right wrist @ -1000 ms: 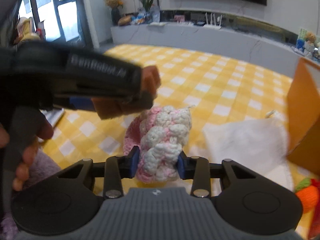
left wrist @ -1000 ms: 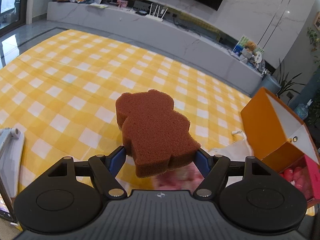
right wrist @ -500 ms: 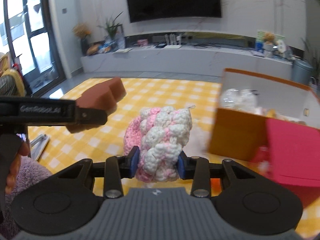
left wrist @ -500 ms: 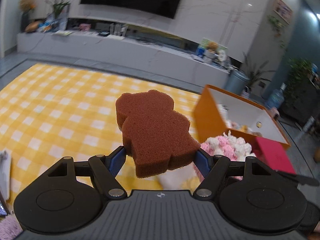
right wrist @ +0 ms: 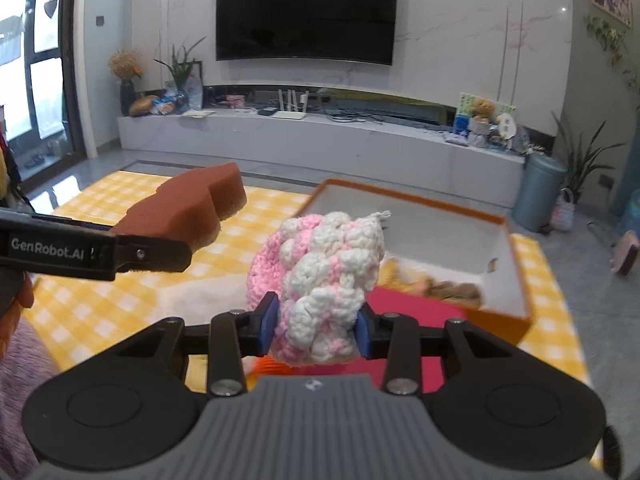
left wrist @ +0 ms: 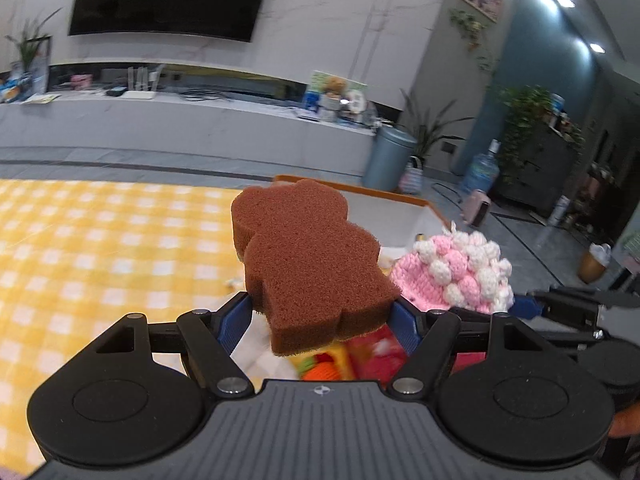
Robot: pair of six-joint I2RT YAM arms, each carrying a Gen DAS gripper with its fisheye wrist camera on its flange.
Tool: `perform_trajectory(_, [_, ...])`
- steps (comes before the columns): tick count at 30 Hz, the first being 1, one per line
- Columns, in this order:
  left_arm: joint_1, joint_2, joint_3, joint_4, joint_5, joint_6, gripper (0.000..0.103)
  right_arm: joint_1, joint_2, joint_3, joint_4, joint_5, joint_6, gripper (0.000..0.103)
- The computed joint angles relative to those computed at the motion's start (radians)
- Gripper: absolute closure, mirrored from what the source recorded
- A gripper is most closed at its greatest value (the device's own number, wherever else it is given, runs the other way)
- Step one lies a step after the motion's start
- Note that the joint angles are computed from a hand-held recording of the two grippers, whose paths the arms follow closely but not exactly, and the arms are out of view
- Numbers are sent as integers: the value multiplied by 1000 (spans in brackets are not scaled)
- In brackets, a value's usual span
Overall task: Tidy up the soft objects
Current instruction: 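Carry the sponge and crocheted puff over the orange box with both grippers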
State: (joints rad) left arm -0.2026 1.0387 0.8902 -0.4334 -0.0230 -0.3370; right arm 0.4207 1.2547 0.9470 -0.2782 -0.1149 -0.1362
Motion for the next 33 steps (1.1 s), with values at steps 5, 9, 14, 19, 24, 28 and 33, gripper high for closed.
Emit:
perform_trajectory(5, [-33, 132, 67, 69, 23, 42, 19, -90, 88, 103, -27, -26, -76, 64])
perform_trajectory(9, [-42, 236, 131, 100, 37, 77, 19, -122, 190, 202, -40, -18, -112, 64])
perform_trajectory(14, [-31, 355, 207, 118, 80, 83, 19, -162, 349, 364, -80, -25, -113, 64])
perform_trajectory(19, [-12, 472, 296, 122, 153, 81, 19, -182, 507, 523, -110, -3, -136, 63])
perform_trajectory(24, [-15, 593, 389, 105, 170, 100, 19, -208, 670, 700, -195, 0, -183, 61])
perform_trajectory(28, [-26, 670, 440, 90, 172, 130, 19, -229, 803, 851, -294, 4, -198, 61])
perform_trajectory(33, [-31, 736, 477, 74, 167, 127, 19, -241, 917, 978, -365, 10, -195, 61])
